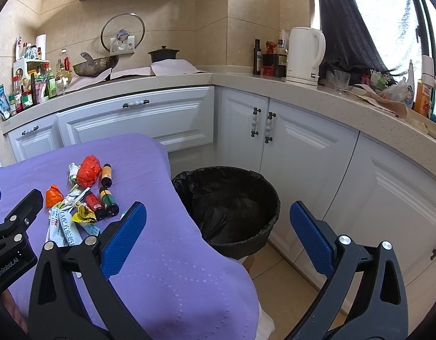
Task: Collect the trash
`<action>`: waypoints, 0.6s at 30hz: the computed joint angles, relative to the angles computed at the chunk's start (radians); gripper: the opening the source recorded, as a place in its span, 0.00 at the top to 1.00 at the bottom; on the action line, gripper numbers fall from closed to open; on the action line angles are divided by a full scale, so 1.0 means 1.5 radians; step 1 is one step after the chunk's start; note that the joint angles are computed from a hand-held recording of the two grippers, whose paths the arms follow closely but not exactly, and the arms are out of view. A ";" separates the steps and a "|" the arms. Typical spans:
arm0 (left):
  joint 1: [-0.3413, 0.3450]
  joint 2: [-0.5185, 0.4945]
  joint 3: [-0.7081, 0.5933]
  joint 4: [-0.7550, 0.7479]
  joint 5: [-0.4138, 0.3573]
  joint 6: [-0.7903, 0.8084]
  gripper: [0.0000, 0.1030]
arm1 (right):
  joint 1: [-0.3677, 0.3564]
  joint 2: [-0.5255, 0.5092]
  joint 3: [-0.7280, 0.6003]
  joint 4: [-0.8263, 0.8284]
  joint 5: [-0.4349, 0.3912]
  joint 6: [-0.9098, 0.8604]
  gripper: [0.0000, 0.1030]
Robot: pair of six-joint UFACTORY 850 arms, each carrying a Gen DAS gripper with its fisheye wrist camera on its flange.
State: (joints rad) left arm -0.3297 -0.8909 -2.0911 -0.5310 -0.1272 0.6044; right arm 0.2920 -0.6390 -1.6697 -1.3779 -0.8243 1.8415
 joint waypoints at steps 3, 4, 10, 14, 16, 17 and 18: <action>0.000 0.002 0.003 -0.003 0.001 0.002 0.06 | 0.000 0.000 0.000 0.000 -0.001 0.000 0.04; 0.000 0.002 0.003 -0.006 0.001 0.006 0.06 | 0.000 -0.001 -0.001 0.001 -0.001 -0.001 0.04; 0.000 0.002 0.003 -0.006 0.001 0.006 0.06 | 0.000 -0.001 -0.001 0.001 0.000 -0.002 0.04; 0.000 0.001 0.002 -0.002 0.000 0.002 0.06 | 0.000 -0.001 -0.001 0.001 -0.001 -0.001 0.04; 0.000 0.001 0.002 -0.004 0.000 0.004 0.06 | 0.000 -0.001 -0.001 0.001 -0.001 -0.002 0.04; 0.000 0.001 0.002 -0.005 0.000 0.005 0.06 | -0.001 0.000 0.000 0.001 -0.001 -0.002 0.04; 0.000 0.002 0.002 -0.005 0.000 0.006 0.06 | 0.000 0.000 0.000 0.001 0.000 -0.001 0.04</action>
